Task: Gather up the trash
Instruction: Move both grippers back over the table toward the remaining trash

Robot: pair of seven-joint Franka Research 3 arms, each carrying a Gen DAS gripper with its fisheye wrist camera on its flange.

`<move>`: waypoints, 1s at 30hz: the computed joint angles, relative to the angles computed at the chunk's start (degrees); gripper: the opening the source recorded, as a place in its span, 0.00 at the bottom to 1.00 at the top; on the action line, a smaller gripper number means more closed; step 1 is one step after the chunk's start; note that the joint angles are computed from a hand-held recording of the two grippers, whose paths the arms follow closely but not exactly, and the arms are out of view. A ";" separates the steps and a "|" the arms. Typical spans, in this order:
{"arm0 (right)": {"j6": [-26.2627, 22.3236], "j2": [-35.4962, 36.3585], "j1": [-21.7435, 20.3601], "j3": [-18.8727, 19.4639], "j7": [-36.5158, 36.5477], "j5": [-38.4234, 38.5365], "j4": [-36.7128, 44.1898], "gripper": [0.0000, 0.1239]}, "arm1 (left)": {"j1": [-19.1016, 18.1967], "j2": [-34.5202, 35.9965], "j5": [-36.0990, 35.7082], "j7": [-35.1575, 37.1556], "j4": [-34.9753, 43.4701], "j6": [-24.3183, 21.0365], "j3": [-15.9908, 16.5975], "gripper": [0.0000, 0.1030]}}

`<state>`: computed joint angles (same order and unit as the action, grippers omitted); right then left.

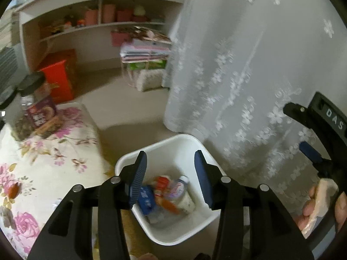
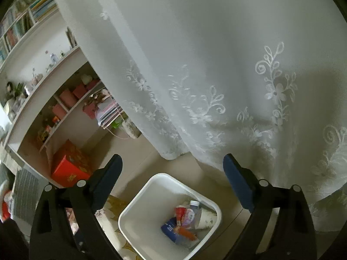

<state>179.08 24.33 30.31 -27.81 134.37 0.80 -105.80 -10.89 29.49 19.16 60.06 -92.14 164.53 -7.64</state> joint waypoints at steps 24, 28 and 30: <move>0.19 6.56 32.67 -24.55 2.64 -9.87 0.83 0.77 | 0.20 -18.50 38.42 -41.08 -21.58 4.52 15.99 0.71; -1.50 7.40 32.51 -21.69 0.48 -9.21 3.04 0.77 | 4.11 -20.16 38.91 -41.92 -24.16 4.54 14.24 0.71; -2.57 8.08 31.72 -19.65 0.03 -10.05 4.70 0.77 | 5.90 -20.90 39.66 -42.69 -25.32 4.32 13.47 0.71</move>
